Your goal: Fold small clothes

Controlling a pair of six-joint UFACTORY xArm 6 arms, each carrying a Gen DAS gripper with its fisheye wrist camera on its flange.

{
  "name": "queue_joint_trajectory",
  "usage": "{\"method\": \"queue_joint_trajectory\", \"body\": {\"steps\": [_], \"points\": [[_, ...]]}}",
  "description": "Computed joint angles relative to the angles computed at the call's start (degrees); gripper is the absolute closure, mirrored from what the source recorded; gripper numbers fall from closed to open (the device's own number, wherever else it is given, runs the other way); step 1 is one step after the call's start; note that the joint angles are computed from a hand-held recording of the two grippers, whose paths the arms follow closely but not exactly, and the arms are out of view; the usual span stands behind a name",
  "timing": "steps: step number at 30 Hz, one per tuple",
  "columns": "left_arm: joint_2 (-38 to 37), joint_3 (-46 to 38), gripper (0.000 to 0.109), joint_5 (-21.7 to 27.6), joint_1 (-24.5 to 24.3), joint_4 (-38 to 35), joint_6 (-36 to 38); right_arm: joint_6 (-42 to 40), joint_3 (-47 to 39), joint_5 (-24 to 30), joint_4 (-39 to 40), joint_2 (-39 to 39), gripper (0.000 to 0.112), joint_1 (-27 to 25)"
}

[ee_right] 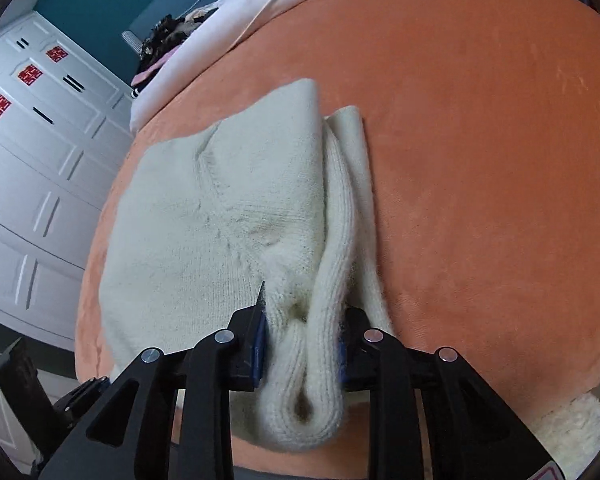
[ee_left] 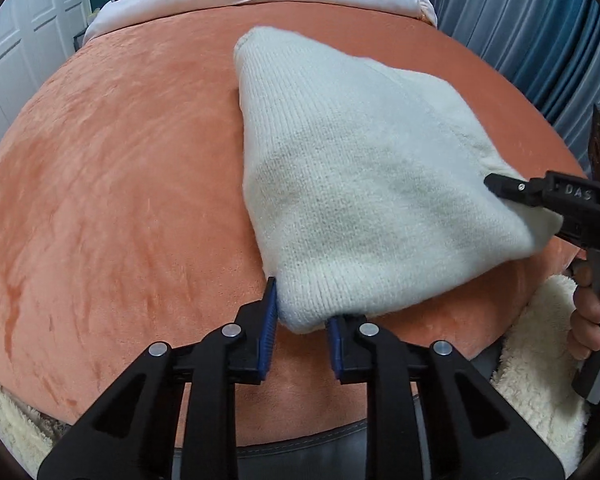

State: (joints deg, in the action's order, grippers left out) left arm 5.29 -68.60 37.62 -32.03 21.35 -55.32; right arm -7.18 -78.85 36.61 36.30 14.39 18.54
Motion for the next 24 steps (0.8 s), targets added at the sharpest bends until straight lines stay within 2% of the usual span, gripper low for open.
{"method": "queue_joint_trajectory", "body": {"steps": [2, 4, 6, 7, 8, 9, 11, 12, 13, 15, 19, 21, 22, 23, 24], "points": [[-2.0, 1.7, 0.082, -2.1, 0.6, -2.7, 0.6, 0.9, -0.3, 0.3, -2.2, -0.7, 0.081, 0.0], [-4.5, 3.3, 0.072, -3.2, 1.1, -4.3, 0.5, 2.4, -0.2, -1.3, -5.5, -1.7, 0.075, 0.2], [-6.8, 4.7, 0.063, -4.4, 1.4, -5.6, 0.2, 3.7, 0.6, -4.1, -7.7, -3.1, 0.057, 0.2], [-7.6, 5.2, 0.057, -5.1, 1.8, -7.2, 0.5, 4.2, 0.7, -5.3, -8.6, -3.6, 0.045, 0.1], [-8.4, 6.1, 0.045, -7.2, 2.3, -8.5, 0.7, 3.7, 0.0, -5.6, -8.9, -3.3, 0.039, -0.3], [-9.5, 7.3, 0.036, -10.8, 2.9, -7.9, -1.1, 3.6, -1.1, -5.1, -9.3, -2.7, 0.038, -0.7], [-10.4, 7.6, 0.031, -16.1, 3.9, -5.2, -3.5, 4.2, -3.8, -2.9, -10.1, -0.9, 0.037, -1.8], [-10.1, 6.2, 0.024, -16.3, 4.3, -3.8, -3.5, 4.5, -4.2, -2.1, -9.7, -0.6, 0.037, -1.9], [-9.2, 3.8, 0.021, -14.7, 4.6, -1.4, -4.2, 4.0, -6.0, -1.5, -8.2, 0.5, 0.037, -1.7], [-6.4, -0.4, 0.021, -12.8, 5.5, -0.7, -3.3, 0.9, -7.9, -1.8, -4.9, 2.0, 0.037, -1.4], [-1.0, -6.8, 0.021, -9.9, 7.0, -3.0, -3.0, 3.0, -18.3, 1.7, -10.4, 10.0, 0.037, 0.8], [0.7, -9.3, 0.021, -7.9, 6.5, -1.8, -4.2, 4.7, -26.5, 7.5, -10.9, 15.9, 0.048, 0.6], [1.1, -10.2, 0.021, -6.8, 6.0, -0.3, -5.1, 5.3, -29.8, 10.1, -10.8, 18.1, 0.079, 0.4], [1.5, -11.0, 0.021, -5.6, 5.6, 0.7, -5.2, 4.8, -31.8, 11.0, -10.2, 19.2, 0.101, 0.2], [1.6, -11.4, 0.021, -4.6, 5.2, 1.5, -5.1, 2.3, -31.3, 9.5, -8.3, 18.2, 0.102, 0.1]]}}
